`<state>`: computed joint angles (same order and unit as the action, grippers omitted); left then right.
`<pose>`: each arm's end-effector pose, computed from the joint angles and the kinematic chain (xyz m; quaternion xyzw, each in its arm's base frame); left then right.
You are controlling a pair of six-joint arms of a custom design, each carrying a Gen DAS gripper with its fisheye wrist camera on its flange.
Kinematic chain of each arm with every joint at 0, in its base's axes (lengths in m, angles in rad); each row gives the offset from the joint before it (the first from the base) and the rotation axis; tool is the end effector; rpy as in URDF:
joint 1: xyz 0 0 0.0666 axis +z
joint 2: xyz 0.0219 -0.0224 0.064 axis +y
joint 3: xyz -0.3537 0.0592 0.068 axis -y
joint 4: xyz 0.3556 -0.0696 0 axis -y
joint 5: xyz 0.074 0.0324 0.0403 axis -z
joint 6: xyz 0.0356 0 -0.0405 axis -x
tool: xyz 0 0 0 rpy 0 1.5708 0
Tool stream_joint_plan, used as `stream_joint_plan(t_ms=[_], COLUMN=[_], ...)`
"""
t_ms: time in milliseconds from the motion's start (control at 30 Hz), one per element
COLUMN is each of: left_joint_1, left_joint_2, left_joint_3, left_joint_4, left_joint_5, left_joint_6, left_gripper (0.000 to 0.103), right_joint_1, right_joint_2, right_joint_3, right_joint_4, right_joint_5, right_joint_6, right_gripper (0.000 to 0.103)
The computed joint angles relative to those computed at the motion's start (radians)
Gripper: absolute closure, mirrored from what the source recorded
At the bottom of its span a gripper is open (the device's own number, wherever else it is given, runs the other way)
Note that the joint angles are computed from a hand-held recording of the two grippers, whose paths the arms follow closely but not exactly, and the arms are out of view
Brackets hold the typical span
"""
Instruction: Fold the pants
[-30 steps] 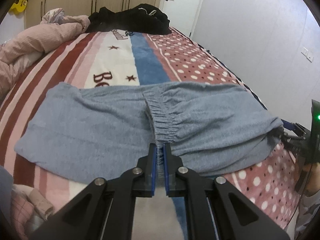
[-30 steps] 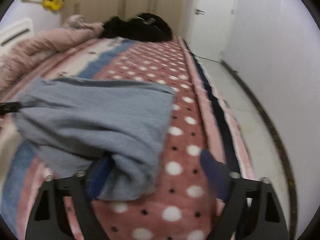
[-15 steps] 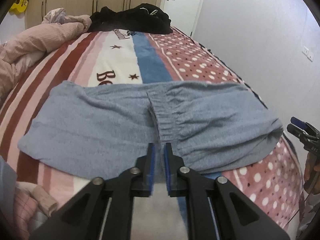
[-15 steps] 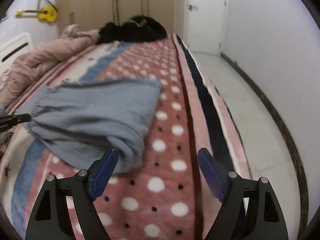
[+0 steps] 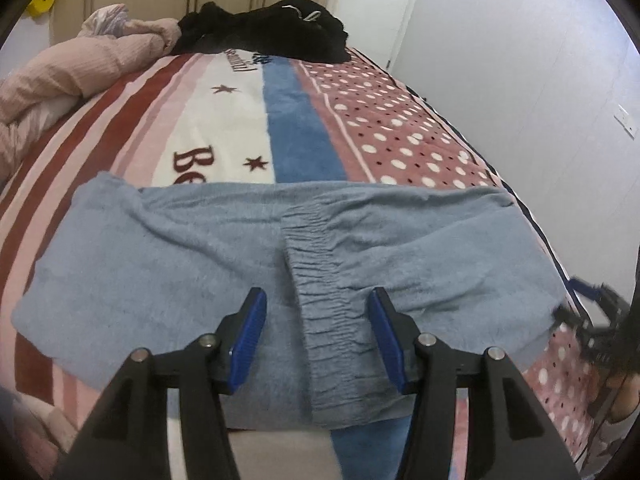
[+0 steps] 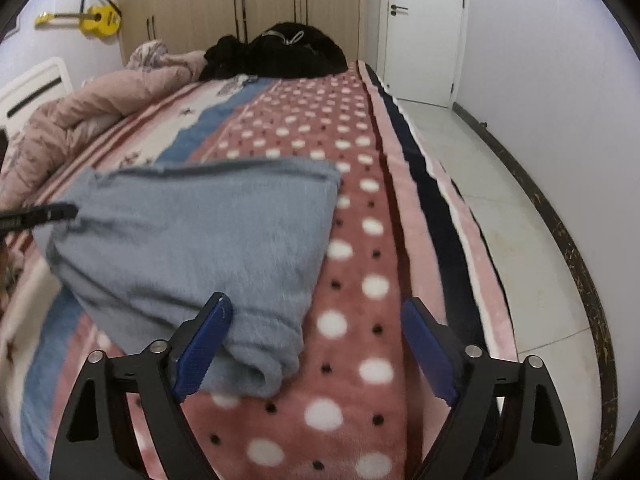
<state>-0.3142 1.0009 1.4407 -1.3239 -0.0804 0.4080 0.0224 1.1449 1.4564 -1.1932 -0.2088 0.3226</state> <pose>0.2664 -0.0840 0.5317 -0.0576 0.9392 -0.0834 0.3280 0.3450 0.0147 0.5057 -0.1954 0.9162 0.0467 0.3468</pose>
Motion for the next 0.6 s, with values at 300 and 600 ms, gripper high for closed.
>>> stream_joint_plan(t_ms=[300, 600], left_joint_1=[0.047, 0.253], left_joint_2=[-0.18, -0.22], left_joint_3=[-0.078, -0.22], left_joint_4=[-0.071, -0.041], left_joint_5=[0.014, 0.269], left_joint_6=[0.165, 0.291], left_gripper=[0.025, 0.025], right_joint_1=[-0.016, -0.032], right_joint_2=[-0.023, -0.016], right_joint_3=[-0.024, -0.037], right_joint_4=[0.027, 0.02], right_joint_5=[-0.058, -0.121], right_joint_6=[-0.013, -0.034], right_gripper=[0.017, 0.017])
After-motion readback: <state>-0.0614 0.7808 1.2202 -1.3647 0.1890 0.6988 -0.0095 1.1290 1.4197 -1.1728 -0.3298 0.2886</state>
